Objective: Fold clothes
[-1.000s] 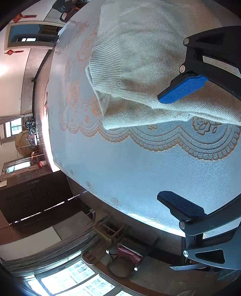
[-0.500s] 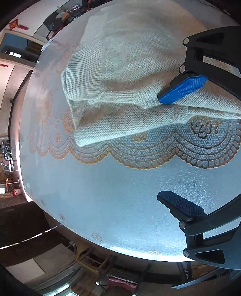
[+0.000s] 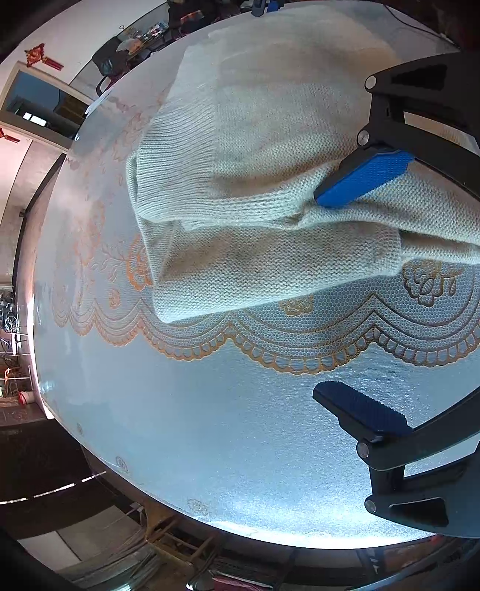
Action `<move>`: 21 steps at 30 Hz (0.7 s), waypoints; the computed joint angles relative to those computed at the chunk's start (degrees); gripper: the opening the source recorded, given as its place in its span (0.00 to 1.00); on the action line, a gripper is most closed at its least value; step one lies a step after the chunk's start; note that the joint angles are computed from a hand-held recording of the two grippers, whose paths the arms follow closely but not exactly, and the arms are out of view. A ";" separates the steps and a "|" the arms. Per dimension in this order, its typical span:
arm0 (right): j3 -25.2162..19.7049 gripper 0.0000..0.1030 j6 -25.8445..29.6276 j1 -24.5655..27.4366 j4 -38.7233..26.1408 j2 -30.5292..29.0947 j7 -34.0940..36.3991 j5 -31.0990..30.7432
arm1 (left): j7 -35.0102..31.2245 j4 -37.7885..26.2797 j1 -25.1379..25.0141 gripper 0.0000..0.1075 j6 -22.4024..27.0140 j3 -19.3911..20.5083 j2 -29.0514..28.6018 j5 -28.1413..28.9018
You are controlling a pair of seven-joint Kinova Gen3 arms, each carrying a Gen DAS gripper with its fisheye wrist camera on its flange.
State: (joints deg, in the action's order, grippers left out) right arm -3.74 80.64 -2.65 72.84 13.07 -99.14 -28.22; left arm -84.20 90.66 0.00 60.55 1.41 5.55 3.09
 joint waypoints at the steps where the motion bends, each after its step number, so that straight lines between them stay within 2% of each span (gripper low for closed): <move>1: 0.04 0.71 -0.08 0.09 0.03 0.07 0.00 -0.14 | -0.05 0.16 0.06 0.90 -0.33 -0.32 -0.15 0.16; 4: 0.17 0.69 -0.28 0.94 0.64 0.06 0.83 -1.20 | -2.78 1.45 -0.34 0.90 -1.57 -3.87 -1.23 5.27; 6: 0.44 0.69 -0.68 1.35 2.05 -0.74 1.50 -1.96 | -4.18 2.44 -4.90 0.90 -2.30 -2.21 -2.13 9.93; 8: 0.66 0.69 -0.20 2.44 4.30 -2.54 3.09 -2.49 | -6.44 2.89 -7.08 0.90 -2.72 -2.02 -2.54 13.72; 9: 1.45 0.69 0.53 3.20 3.84 -2.40 4.03 -2.61 | -7.61 2.66 -6.57 0.90 -2.57 -2.77 -2.45 14.25; 12: 1.21 0.69 1.13 2.83 2.91 -1.92 4.47 -1.83 | -8.47 1.46 -5.69 0.90 -1.62 -1.75 -1.45 13.14; 15: 0.19 0.70 -1.14 -0.91 2.38 -1.22 0.95 -0.28 | -8.43 0.90 -4.41 0.90 -2.01 -0.86 0.23 10.92; 18: 0.01 0.70 -1.11 -0.61 2.47 -1.29 1.18 -0.25 | -9.28 -0.56 -4.40 0.90 -1.02 -0.44 2.05 12.31; 21: 0.04 0.70 -0.92 -0.64 2.55 -1.56 1.31 -0.15 | -8.25 -1.84 -3.22 0.90 -0.57 0.21 3.54 11.15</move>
State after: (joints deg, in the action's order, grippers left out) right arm -3.70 79.71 -3.29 75.38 11.51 -97.83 -28.38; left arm -92.44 88.82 -3.22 59.99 1.62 9.08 14.23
